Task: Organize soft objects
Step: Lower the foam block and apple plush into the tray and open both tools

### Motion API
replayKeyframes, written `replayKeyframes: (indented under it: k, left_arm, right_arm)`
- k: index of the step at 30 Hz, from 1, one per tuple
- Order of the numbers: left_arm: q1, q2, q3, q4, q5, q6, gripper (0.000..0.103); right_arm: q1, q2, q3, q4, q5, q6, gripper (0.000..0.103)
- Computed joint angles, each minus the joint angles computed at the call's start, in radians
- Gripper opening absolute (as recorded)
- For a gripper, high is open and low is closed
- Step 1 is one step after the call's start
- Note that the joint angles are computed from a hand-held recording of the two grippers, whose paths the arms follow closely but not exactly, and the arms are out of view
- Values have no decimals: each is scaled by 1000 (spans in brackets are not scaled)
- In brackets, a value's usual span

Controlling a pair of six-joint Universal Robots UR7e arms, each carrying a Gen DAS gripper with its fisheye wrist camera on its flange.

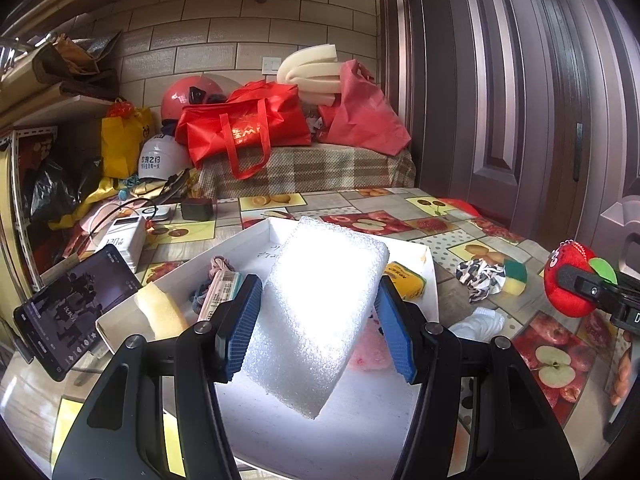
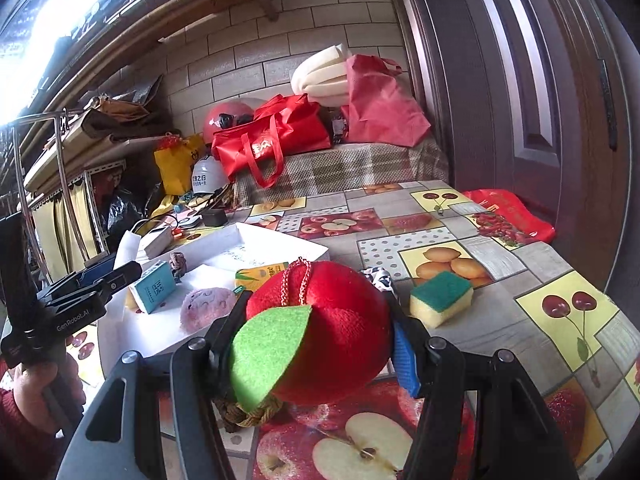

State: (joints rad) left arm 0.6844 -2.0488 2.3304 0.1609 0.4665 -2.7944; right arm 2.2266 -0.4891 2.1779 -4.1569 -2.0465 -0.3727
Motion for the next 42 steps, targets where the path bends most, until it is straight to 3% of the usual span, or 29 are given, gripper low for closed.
replayKeyframes:
  k: [8, 16, 25, 38, 41, 42]
  left_arm:
    - [59, -1, -11, -113, -4, 143, 58]
    - [181, 34, -66, -177, 64, 229, 59]
    - [284, 78, -130, -161, 139, 207, 59]
    - [340, 125, -187, -87, 185, 122, 59]
    - [329, 112, -175, -125, 150, 140, 70]
    - [327, 101, -167, -151, 135, 149, 78]
  right_arm:
    - [41, 50, -62, 72, 5, -31, 62]
    - [82, 127, -177, 151, 29, -106, 62]
    - [95, 204, -342, 283, 25, -74, 63]
    - [69, 246, -497, 451, -58, 43, 64]
    - [79, 254, -507, 446, -89, 39, 68]
    - [83, 259, -511, 436, -104, 38, 72]
